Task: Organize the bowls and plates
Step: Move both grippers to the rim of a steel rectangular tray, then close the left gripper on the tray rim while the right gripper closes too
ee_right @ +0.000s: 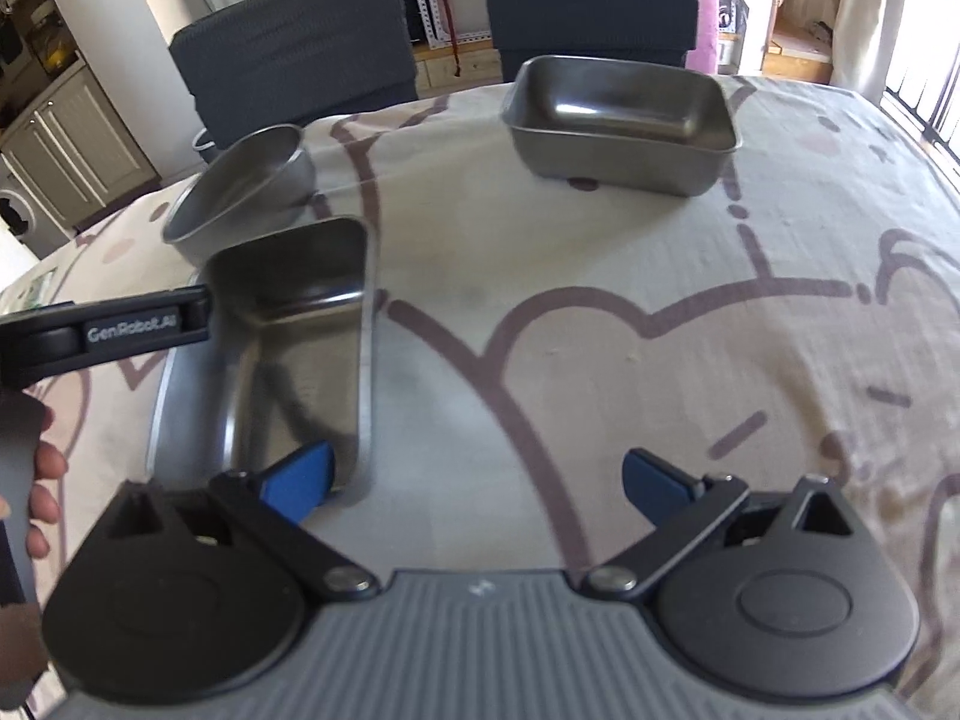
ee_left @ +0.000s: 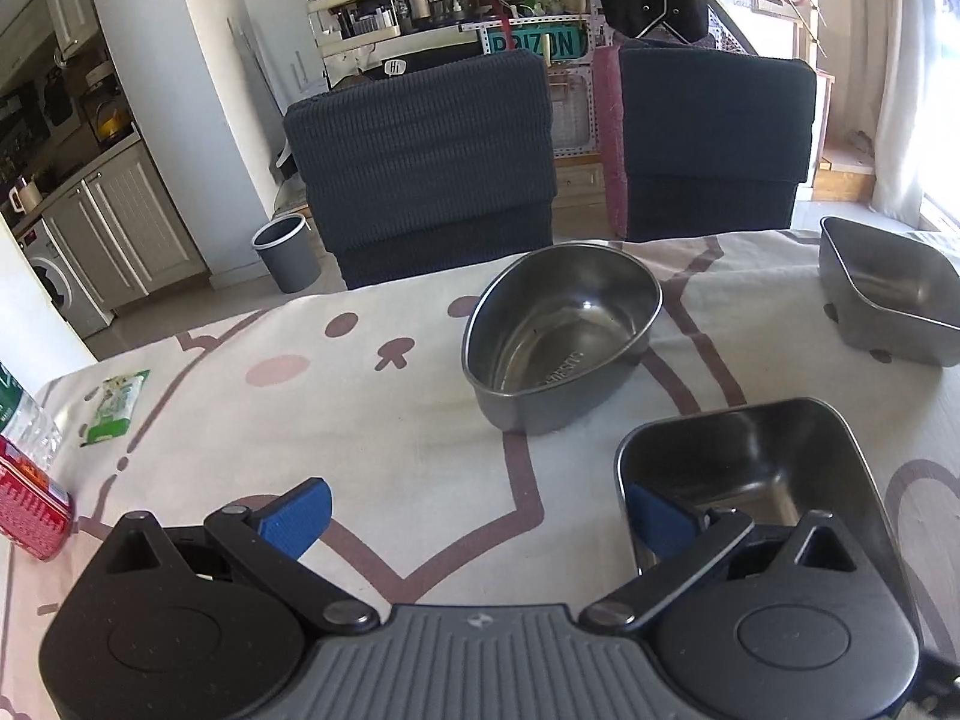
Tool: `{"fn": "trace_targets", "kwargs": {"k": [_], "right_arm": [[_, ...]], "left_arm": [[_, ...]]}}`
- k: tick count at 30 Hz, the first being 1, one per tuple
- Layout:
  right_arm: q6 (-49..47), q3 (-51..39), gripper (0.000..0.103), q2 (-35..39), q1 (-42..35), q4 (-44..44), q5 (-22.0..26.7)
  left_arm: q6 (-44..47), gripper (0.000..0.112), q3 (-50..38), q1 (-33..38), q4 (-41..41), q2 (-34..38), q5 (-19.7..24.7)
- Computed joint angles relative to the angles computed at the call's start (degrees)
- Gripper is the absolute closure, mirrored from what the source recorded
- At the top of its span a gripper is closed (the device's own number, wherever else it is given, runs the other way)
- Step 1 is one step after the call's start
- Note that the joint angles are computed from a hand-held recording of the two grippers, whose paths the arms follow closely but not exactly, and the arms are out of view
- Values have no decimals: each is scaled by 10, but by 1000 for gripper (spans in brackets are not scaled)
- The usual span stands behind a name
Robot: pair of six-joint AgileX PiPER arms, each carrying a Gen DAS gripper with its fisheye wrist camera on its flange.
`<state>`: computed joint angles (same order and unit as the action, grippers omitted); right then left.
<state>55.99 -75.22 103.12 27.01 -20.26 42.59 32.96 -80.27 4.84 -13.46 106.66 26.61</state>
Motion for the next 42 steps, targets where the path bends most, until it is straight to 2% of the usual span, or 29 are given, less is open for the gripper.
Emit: {"fn": "trace_targets", "kwargs": {"k": [6, 9, 11, 15, 18, 20, 24, 27, 29, 31, 35, 37, 42], "right_arm": [[-32, 15, 0, -14, -22, 19, -14], [-10, 17, 1, -13, -24, -13, -14], [-23, 23, 1, -17, -34, 4, -24], [-3, 31, 1, -22, -43, -2, -35], [33, 34, 1, -22, -37, -39, -33], [52, 38, 1, -23, -38, -53, -36], [75, 45, 2, -28, -44, -57, -45], [83, 51, 3, -31, -46, -58, -53], [83, 54, 7, -33, -46, -56, -60], [60, 53, 18, -34, -50, -27, -67], [-43, 49, 36, -32, -68, 88, -78], [-89, 50, 46, -35, -73, 135, -81], [-142, 47, 57, -45, -60, 155, -71]], "left_arm": [[43, 9, 1, 10, -32, -2, 5], [83, 9, -2, 20, -50, -4, 22], [110, 9, 1, 26, -58, -7, 34], [154, 9, -15, 43, -72, -10, 96], [196, 11, -4, 49, -75, -22, 111], [226, 16, -2, 57, -84, -28, 131], [251, 23, -20, 74, -102, -28, 200], [264, 34, -27, 81, -112, -30, 241], [263, 46, -38, 84, -119, -27, 271], [268, 51, -45, 86, -126, -24, 298], [272, 59, -53, 80, -120, -21, 335], [271, 60, -57, 78, -120, -21, 355], [254, 61, -74, 79, -134, -16, 403]]}}
